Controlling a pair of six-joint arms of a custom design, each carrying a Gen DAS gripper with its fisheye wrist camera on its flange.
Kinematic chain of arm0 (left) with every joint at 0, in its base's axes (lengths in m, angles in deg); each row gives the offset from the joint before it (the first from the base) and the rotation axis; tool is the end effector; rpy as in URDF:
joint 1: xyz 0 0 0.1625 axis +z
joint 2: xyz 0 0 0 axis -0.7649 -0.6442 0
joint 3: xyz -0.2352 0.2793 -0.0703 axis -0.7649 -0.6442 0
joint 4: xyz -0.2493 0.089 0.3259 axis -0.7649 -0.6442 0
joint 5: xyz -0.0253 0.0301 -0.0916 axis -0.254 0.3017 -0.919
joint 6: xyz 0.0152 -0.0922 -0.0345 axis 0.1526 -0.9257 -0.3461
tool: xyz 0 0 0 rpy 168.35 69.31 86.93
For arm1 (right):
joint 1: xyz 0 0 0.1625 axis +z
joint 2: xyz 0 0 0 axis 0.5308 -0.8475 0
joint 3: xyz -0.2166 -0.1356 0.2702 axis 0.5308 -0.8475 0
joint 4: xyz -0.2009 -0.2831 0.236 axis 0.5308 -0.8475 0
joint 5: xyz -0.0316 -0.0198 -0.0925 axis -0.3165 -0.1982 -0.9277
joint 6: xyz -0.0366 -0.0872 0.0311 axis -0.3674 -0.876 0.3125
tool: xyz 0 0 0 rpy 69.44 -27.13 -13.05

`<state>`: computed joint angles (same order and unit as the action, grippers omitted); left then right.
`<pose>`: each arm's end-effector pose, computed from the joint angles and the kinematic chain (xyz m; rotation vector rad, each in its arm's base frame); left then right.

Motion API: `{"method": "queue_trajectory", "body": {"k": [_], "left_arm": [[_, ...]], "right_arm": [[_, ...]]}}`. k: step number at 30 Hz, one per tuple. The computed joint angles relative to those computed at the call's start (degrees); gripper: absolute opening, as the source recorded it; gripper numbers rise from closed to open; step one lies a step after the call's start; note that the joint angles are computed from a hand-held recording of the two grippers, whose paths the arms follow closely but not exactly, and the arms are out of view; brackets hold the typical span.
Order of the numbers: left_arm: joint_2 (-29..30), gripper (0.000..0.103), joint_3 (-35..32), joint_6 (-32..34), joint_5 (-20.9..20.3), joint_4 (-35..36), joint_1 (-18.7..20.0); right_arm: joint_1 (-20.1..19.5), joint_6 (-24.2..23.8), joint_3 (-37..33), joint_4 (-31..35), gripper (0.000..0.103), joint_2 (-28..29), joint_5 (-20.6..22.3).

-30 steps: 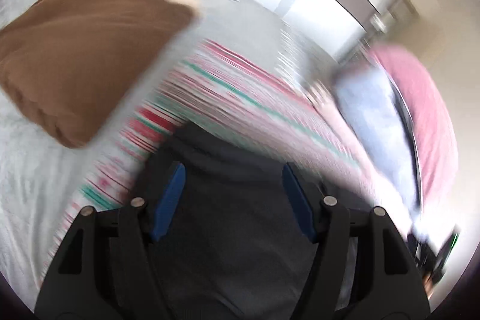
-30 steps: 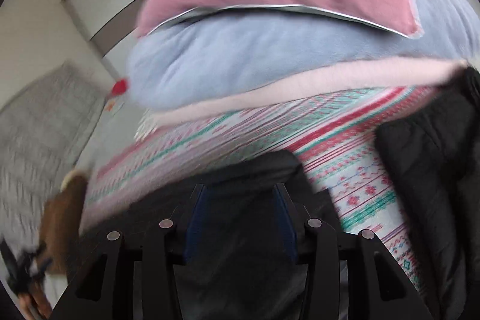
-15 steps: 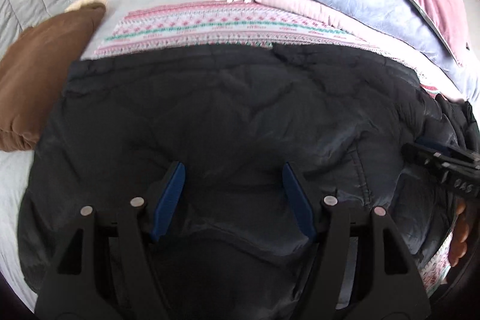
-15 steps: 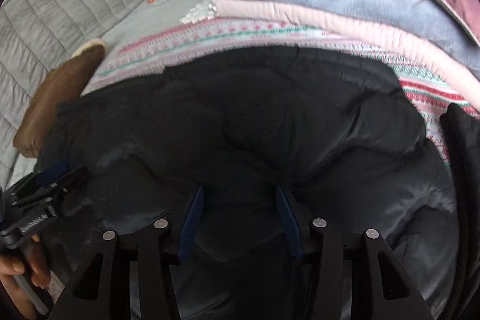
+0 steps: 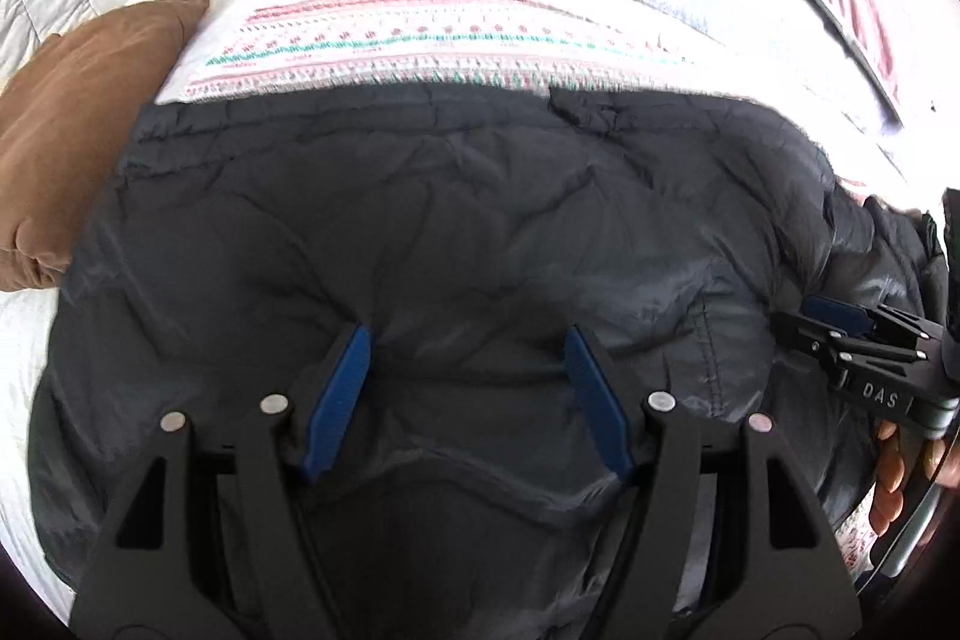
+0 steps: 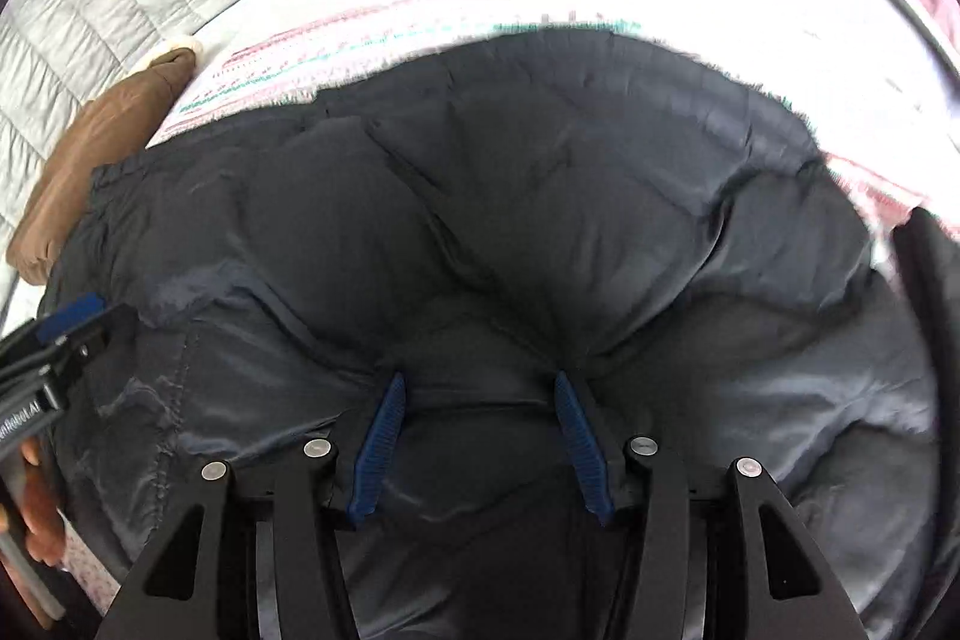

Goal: Fold large clothes

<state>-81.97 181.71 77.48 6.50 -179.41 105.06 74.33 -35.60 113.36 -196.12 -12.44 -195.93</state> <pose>-0.1397 -0.5345 0.1766 0.7551 2.4539 -0.4991 0.1913 -0.4449 0.1095 -0.0343 -2.2971 0.7390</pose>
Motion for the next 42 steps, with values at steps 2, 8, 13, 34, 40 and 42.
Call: {"method": "queue_trajectory", "body": {"k": [2, 8, 13, 34, 40, 42], "left_arm": [[-0.9, 0.068, -0.1, -0.5, -0.4, -1.1, 0.2], [-1.0, 0.068, -1.1, -1.6, -0.3, -0.6, 0.7], [1.6, 0.068, -2.5, -3.9, 3.0, 3.5, 1.0], [7.7, 0.068, -0.7, 5.5, 2.1, -3.5, -6.3], [11.9, 0.07, -0.3, 4.7, 10.1, -4.5, -7.4], [10.3, 0.07, -1.8, 2.1, 8.6, 0.9, -7.7]], "right_arm": [[2.1, -4.0, 0.6, -5.5, 0.053, 0.4, 0.6], [7.7, -14.0, -2.7, -10.9, 0.054, 6.1, 3.2], [7.1, -8.2, -6.3, 3.3, 0.053, 9.0, 1.0], [0.4, 11.1, 22.6, -25.1, 0.055, -24.0, 12.7], [-3.1, 12.8, 22.8, -20.7, 0.055, -26.8, 15.7], [-3.0, 12.7, 22.2, -21.4, 0.055, -25.4, 15.1]]}}
